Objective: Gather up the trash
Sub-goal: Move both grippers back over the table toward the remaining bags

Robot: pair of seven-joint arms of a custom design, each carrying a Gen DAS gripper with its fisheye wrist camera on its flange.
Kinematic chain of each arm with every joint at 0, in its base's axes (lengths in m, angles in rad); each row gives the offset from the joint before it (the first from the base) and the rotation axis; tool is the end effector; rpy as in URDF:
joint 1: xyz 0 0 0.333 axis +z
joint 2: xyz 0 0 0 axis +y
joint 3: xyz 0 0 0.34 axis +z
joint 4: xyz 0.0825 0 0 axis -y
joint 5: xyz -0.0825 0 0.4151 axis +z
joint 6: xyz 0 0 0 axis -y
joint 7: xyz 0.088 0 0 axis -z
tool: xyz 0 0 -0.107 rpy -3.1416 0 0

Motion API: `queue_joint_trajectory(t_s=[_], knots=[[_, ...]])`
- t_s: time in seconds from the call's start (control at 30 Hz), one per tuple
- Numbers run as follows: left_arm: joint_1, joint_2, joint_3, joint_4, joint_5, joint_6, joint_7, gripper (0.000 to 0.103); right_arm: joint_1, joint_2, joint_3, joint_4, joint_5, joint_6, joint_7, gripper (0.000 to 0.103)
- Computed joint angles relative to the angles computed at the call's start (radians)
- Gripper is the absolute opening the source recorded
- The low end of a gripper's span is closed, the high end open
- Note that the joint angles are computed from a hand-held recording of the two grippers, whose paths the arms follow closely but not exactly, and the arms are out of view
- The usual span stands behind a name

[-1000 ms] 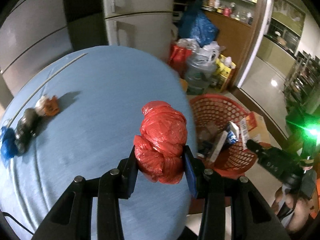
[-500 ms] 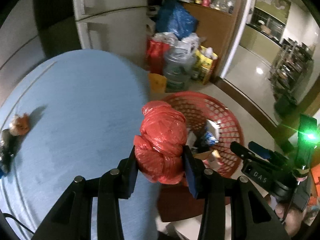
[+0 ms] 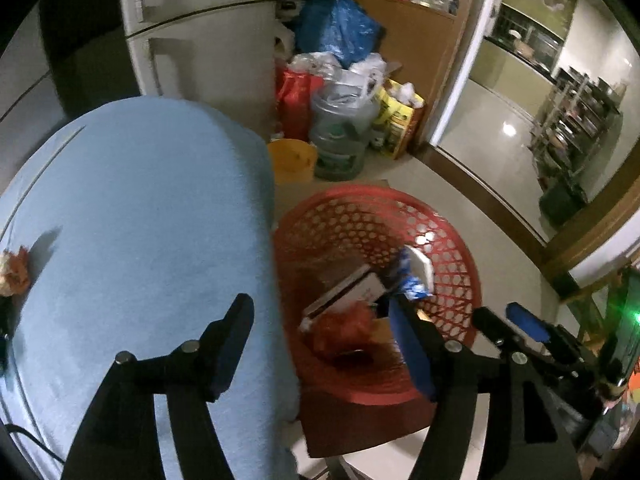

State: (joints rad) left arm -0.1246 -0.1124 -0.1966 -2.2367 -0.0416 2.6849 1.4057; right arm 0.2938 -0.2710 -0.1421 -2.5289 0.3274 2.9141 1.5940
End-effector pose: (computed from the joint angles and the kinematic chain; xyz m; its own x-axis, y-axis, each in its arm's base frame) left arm 0.5424 -0.1819 0.4870 -0.1561 -0.9826 0.1003 -0.8499 0.0818 -0.5205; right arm 0.4926 0.0534 0.4474 -0.0744 -0.9521 -0.2966 -0.8024 0.2338 -0.5491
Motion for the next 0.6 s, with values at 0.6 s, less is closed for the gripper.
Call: queue_joint_trajectory(t_s=[0.6], knots=[[0.205,-0.305,0.013,-0.314,0.098,0.021,-0.166,0.070,0.119,0.020,0.056,0.044,0.072,-0.025,-0.090,0.066]])
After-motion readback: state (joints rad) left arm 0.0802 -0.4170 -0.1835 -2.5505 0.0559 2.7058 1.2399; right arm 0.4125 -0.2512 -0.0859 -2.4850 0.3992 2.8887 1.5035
